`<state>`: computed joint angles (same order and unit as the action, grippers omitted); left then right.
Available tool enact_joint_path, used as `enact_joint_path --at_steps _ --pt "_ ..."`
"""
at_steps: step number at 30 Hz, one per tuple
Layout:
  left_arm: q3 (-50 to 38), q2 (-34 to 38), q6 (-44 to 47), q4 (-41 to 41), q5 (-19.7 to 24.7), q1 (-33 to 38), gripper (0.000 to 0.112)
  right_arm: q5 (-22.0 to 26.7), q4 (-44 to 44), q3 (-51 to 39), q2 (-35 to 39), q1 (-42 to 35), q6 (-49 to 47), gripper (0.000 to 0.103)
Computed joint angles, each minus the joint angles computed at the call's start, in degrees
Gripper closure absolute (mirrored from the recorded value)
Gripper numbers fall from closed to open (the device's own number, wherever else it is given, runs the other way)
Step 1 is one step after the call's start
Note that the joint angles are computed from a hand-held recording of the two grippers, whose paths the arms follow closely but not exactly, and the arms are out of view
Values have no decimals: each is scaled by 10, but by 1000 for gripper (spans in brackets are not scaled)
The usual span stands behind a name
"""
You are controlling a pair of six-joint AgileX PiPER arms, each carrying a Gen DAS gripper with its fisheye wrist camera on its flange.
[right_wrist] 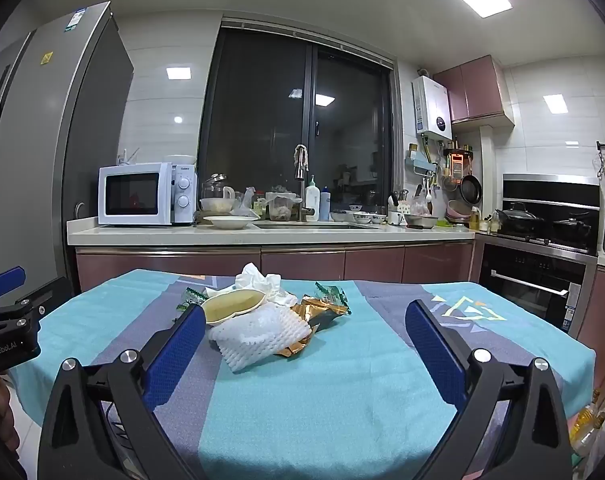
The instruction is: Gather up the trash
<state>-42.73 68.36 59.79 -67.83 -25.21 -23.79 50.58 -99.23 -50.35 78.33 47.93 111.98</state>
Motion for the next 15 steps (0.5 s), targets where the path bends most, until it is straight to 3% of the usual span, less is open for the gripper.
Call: enact_joint_path --at_steps 6,15 --pt "-9 2 36 -27 10 6 15 0 -1 1 1 -1 0 7" --pt "4 5 -13 24 2 11 15 1 -1 1 2 0 2 7"
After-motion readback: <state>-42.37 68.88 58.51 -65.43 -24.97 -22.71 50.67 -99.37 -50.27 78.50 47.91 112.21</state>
